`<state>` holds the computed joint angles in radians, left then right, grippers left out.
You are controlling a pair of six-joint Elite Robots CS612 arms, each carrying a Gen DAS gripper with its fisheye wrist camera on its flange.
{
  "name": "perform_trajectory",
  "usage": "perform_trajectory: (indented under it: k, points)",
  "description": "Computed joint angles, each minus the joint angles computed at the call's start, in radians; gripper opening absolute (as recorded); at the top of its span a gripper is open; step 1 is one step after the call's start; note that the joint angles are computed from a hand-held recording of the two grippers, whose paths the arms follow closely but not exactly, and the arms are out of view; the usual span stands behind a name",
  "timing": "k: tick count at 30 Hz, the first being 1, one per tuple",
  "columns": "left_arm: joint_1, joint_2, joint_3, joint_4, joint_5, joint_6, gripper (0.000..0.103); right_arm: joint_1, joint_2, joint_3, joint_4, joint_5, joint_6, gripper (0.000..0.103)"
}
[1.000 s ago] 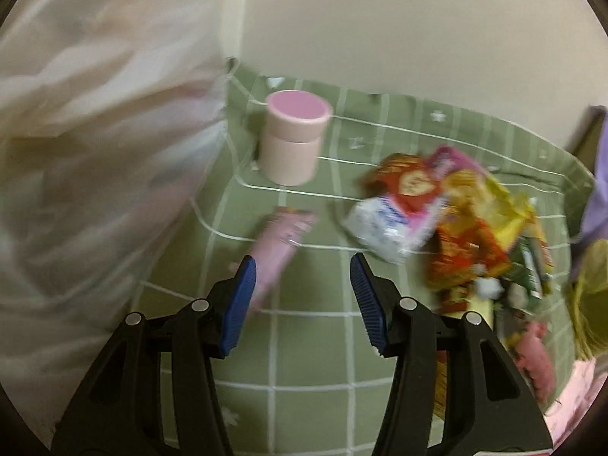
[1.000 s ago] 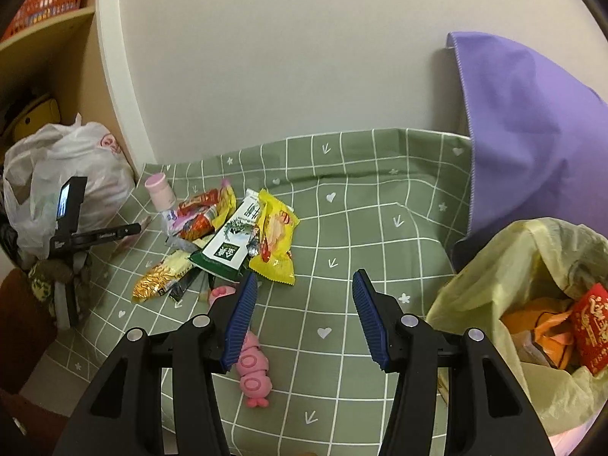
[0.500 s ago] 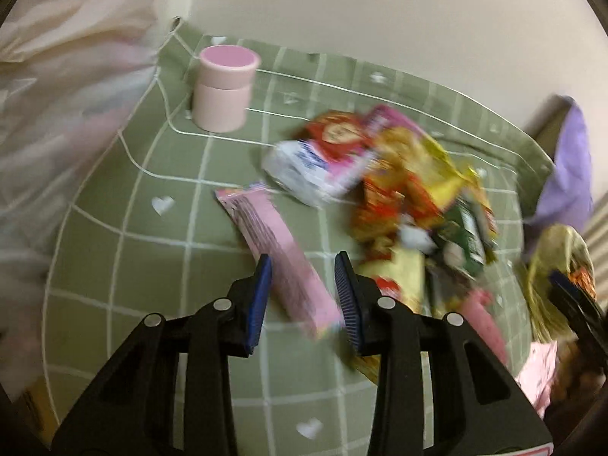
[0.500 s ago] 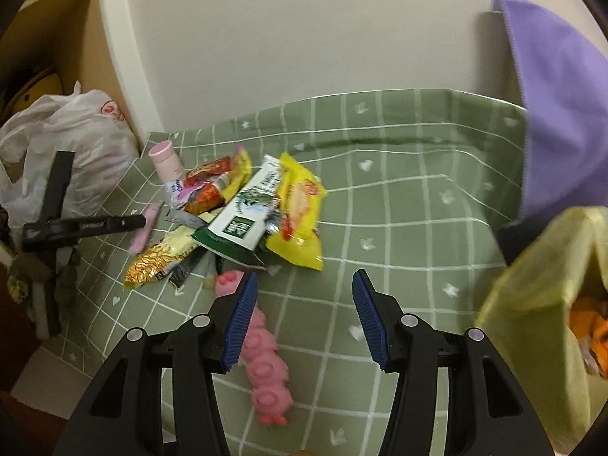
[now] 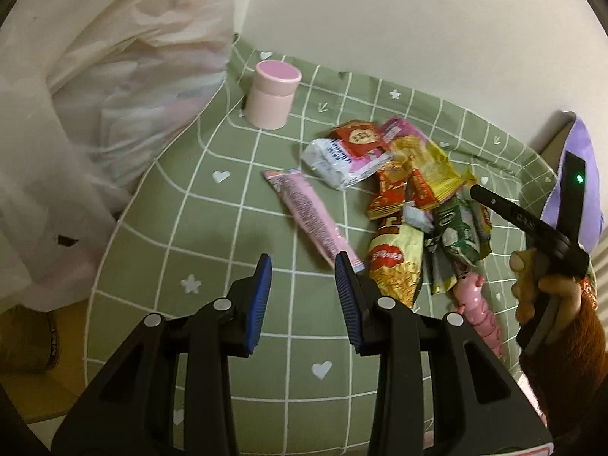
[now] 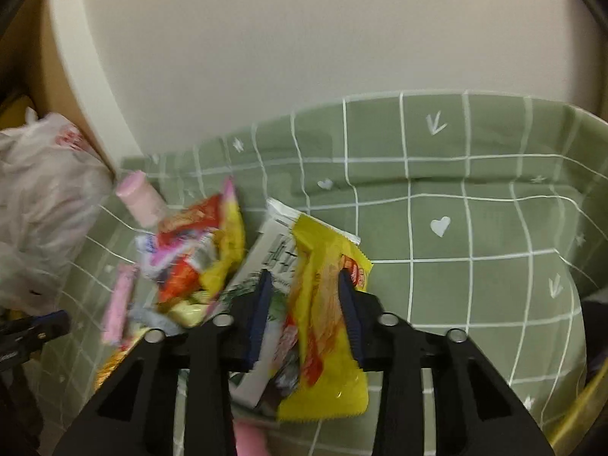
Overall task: Collect trash
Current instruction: 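Grasp the pink candy bar with the left gripper while the right gripper grasps the yellow snack bag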
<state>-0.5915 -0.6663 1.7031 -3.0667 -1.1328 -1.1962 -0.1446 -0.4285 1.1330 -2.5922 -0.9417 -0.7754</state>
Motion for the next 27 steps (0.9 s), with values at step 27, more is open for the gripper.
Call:
perform_trajectory:
  k: [27]
  points:
    - [0.077, 0.091, -0.211, 0.192, -0.082, 0.038, 0.017, -0.146, -0.156, 0.250, -0.068, 0.116, -0.111, 0.008]
